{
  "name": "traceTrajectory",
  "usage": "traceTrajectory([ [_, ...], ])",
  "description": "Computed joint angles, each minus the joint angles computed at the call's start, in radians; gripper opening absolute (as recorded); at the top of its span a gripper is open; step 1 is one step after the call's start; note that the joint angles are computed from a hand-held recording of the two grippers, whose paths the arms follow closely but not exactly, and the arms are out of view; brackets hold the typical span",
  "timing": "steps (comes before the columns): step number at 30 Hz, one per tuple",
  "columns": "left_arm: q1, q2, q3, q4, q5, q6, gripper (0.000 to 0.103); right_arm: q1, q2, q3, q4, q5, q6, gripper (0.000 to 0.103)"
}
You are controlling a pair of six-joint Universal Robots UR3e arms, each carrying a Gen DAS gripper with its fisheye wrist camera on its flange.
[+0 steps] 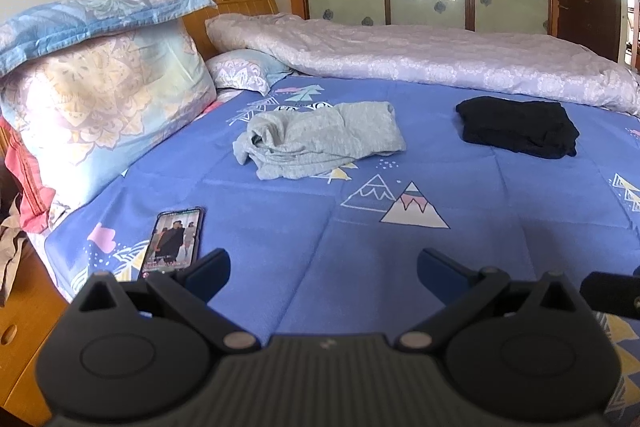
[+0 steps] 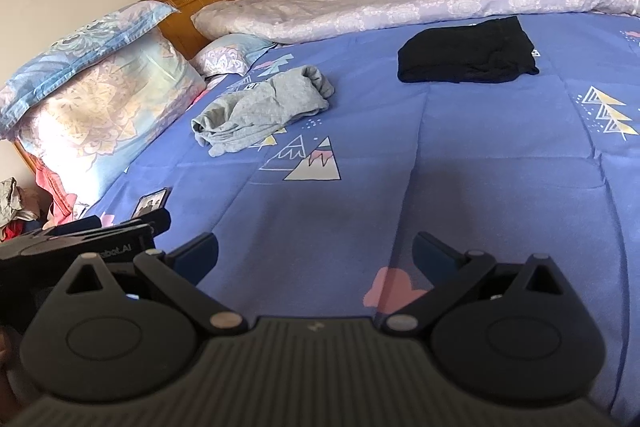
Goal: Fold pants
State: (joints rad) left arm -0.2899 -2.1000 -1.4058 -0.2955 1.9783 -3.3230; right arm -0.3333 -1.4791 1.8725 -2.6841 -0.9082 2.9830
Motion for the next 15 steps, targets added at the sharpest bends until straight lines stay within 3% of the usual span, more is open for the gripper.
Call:
traceTrajectory([
  [15, 0.012, 0.015, -0.016, 0.000, -0.036, 0.005, 0.103, 0.006, -0.004, -0.004, 0.010, -0.006, 0.016, 0.103],
])
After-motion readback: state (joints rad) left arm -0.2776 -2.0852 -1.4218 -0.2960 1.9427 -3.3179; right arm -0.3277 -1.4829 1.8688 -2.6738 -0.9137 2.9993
